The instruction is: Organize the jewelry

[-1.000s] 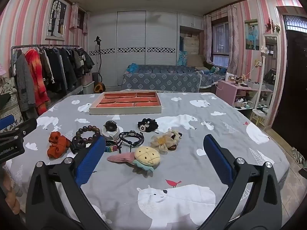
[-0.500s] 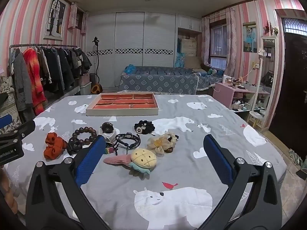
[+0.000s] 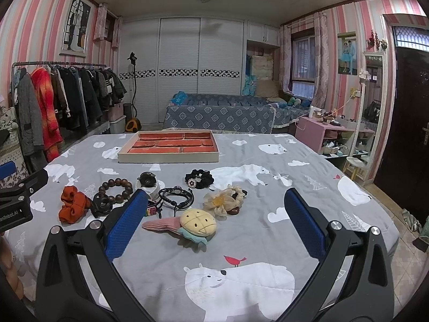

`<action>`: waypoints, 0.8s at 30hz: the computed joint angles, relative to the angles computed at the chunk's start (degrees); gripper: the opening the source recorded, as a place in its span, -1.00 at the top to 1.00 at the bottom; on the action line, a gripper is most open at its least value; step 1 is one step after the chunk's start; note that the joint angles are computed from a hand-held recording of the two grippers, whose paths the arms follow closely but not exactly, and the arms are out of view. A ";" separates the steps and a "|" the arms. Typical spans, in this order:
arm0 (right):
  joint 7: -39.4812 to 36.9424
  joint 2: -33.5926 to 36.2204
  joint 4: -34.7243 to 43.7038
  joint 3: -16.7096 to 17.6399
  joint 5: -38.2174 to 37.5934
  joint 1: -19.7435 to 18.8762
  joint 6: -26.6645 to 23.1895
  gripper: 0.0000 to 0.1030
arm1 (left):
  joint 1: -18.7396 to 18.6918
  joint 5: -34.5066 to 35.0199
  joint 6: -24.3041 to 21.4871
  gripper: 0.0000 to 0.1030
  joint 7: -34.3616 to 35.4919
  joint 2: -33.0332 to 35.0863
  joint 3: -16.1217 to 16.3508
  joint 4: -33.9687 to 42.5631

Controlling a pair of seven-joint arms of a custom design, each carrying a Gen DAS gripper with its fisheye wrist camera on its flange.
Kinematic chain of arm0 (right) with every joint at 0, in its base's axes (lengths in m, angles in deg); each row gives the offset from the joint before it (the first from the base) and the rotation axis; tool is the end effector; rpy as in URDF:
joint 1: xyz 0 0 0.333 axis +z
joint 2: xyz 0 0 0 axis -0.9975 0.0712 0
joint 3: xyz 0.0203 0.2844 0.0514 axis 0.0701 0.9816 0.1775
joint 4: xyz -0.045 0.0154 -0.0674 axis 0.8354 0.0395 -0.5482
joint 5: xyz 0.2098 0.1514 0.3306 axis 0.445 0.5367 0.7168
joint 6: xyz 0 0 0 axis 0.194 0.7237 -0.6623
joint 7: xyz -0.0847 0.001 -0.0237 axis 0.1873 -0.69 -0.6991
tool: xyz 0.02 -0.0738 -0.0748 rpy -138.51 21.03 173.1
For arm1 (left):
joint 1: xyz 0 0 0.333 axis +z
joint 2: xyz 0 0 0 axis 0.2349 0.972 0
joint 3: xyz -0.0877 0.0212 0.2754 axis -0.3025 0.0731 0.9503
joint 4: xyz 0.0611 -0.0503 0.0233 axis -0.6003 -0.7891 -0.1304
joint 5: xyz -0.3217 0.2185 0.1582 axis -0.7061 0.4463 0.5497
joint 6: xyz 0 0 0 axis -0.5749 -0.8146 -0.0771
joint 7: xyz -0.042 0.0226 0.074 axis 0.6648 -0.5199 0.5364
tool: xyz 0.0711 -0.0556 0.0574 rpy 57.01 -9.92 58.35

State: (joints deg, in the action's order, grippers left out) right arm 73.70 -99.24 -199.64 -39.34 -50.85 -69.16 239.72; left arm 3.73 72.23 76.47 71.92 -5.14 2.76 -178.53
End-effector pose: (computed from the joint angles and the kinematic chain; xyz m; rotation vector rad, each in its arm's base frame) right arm 0.4621 0.0789 0.4512 -1.6137 1.3036 -0.9185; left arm 0.4182 -0.2702 0.4552 -1.6284 1.2863 -0.8014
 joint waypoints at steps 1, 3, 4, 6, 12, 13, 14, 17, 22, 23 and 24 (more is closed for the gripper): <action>0.05 0.00 0.01 -0.08 -0.08 0.05 -0.01 -0.92 | -0.02 -0.02 0.08 -0.91 0.08 -0.06 0.06 -0.04; 0.07 0.00 0.03 -0.05 -0.10 -0.01 -0.02 -0.92 | -0.02 -0.04 0.11 -0.92 0.13 -0.07 0.07 -0.03; 0.09 -0.04 0.03 -0.02 -0.07 -0.03 -0.10 -0.92 | -0.03 -0.08 0.14 -0.91 0.20 -0.08 0.10 -0.04; 0.00 -0.02 0.00 0.04 -0.04 -0.08 -0.03 -0.92 | -0.03 -0.14 0.16 -0.91 0.26 -0.07 0.11 -0.01; 0.17 -0.05 -0.04 -0.08 -0.16 -0.06 0.06 -0.92 | -0.06 -0.22 0.07 -0.91 0.38 -0.06 0.09 0.04; 0.18 -0.05 -0.04 -0.08 -0.16 -0.07 0.06 -0.92 | -0.05 -0.17 0.03 -0.91 0.33 -0.09 0.05 0.01; 0.14 -0.08 -0.06 -0.03 -0.13 -0.13 0.12 -0.92 | -0.05 -0.19 0.00 -0.91 0.38 -0.05 0.03 0.07; -0.05 -0.04 0.00 0.35 0.23 -0.42 0.12 -0.92 | -0.02 -0.09 0.04 -0.91 0.26 0.00 0.02 0.08; 0.00 -0.16 -0.02 -0.02 0.10 -0.28 -0.07 -0.92 | 0.20 0.50 0.37 -0.91 -0.11 0.21 0.11 -0.03; -0.03 -0.13 -0.03 0.02 0.11 -0.30 -0.01 -0.92 | 0.19 0.52 0.38 -0.91 -0.08 0.26 0.15 -0.04; -0.11 -0.17 -0.03 0.05 0.13 -0.38 -0.02 -0.92 | 0.17 0.54 0.42 -0.91 -0.08 0.27 0.20 -0.05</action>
